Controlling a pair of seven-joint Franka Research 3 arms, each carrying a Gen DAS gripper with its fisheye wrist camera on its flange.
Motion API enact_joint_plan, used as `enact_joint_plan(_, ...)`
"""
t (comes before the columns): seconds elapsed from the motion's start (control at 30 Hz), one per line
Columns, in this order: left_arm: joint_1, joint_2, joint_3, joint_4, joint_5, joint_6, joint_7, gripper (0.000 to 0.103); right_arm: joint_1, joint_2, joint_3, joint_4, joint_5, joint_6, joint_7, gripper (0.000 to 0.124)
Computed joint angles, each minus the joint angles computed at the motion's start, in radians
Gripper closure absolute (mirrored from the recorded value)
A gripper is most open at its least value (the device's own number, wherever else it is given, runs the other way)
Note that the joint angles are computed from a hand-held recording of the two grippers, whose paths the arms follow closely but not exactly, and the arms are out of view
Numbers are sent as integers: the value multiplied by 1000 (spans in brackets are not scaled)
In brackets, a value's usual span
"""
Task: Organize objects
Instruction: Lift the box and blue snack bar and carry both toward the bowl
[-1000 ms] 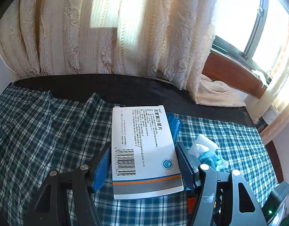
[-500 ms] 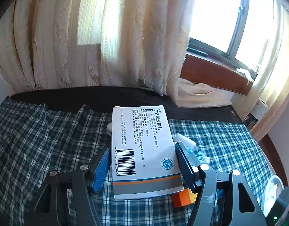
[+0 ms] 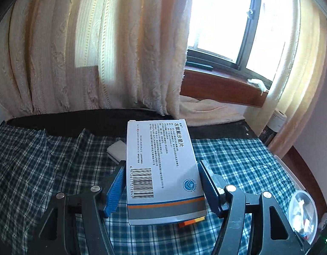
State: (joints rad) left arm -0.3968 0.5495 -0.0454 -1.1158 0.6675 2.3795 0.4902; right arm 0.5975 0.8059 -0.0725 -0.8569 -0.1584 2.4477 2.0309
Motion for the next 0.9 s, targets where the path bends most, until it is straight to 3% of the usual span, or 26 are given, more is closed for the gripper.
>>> enact_joint_plan(0.53, -39, -24, -3, -28, 65, 48, 15, 34, 12, -229, -52, -330, -139, 119, 169, 82)
enact_joint_plan(0.9, -65, -6, -9, -8, 72, 50, 64, 34, -22, -325, -61, -464, -237, 146, 297, 82)
